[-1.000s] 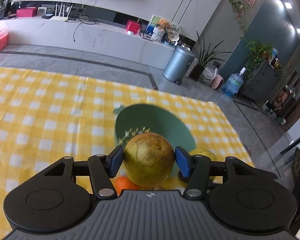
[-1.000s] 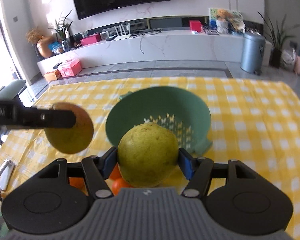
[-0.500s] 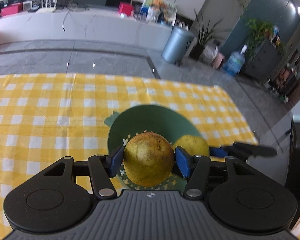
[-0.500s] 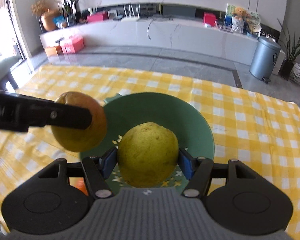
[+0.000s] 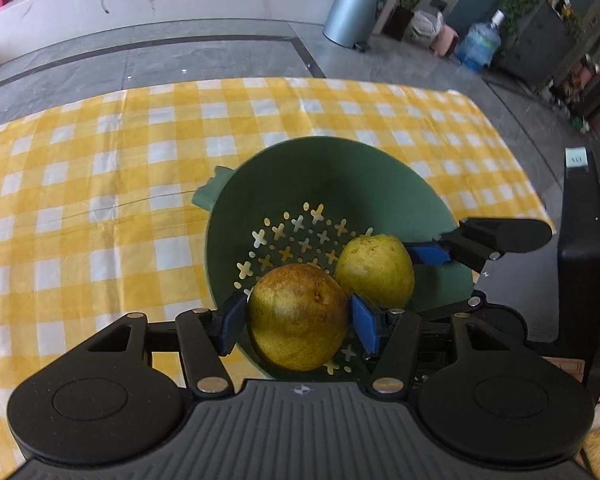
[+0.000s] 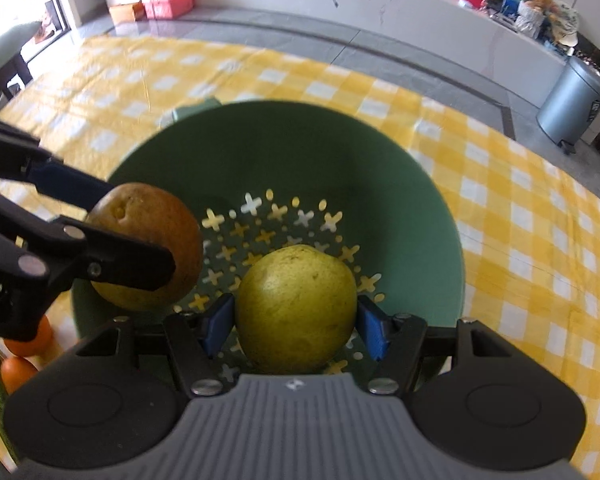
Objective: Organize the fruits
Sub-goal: 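Carry both pears into the green colander and open both grippers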
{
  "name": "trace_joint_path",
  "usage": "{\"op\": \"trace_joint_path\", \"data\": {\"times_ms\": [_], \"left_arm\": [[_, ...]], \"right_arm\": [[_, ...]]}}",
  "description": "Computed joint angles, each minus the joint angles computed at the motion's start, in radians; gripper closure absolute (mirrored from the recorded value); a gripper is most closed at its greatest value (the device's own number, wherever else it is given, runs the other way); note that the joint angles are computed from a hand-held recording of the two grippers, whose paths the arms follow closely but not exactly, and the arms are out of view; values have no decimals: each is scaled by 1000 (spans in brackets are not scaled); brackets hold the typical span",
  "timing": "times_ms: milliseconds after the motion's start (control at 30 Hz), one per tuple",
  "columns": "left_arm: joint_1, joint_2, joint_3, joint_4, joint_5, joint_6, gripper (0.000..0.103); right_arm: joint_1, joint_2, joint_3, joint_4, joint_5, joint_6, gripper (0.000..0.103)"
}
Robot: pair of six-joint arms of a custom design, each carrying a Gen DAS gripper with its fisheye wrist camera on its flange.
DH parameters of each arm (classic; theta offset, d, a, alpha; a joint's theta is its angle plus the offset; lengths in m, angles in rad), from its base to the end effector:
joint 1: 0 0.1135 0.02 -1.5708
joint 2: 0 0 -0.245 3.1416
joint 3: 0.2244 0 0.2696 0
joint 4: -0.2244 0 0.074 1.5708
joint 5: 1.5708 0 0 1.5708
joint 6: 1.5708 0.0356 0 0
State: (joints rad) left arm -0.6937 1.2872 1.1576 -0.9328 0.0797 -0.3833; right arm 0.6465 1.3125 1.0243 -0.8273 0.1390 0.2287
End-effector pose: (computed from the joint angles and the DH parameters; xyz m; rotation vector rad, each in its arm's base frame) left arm 0.2082 -0.1768 0.2786 0.4465 2.6724 -0.4538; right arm 0.2221 0.1614 0.2351 -0.5116 2.6210 0.0938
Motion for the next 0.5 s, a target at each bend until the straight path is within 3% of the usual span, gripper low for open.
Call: {"op": "trace_joint_path", "data": {"times_ms": [267,500], "left_arm": [[-53,77,44,-20,-61,45,38],[-37,64,10,5,-11,33,38]], "right_arm": [[8,50,40,-36,11,-77,41],[28,63,39,-41,45,-112,41]]}}
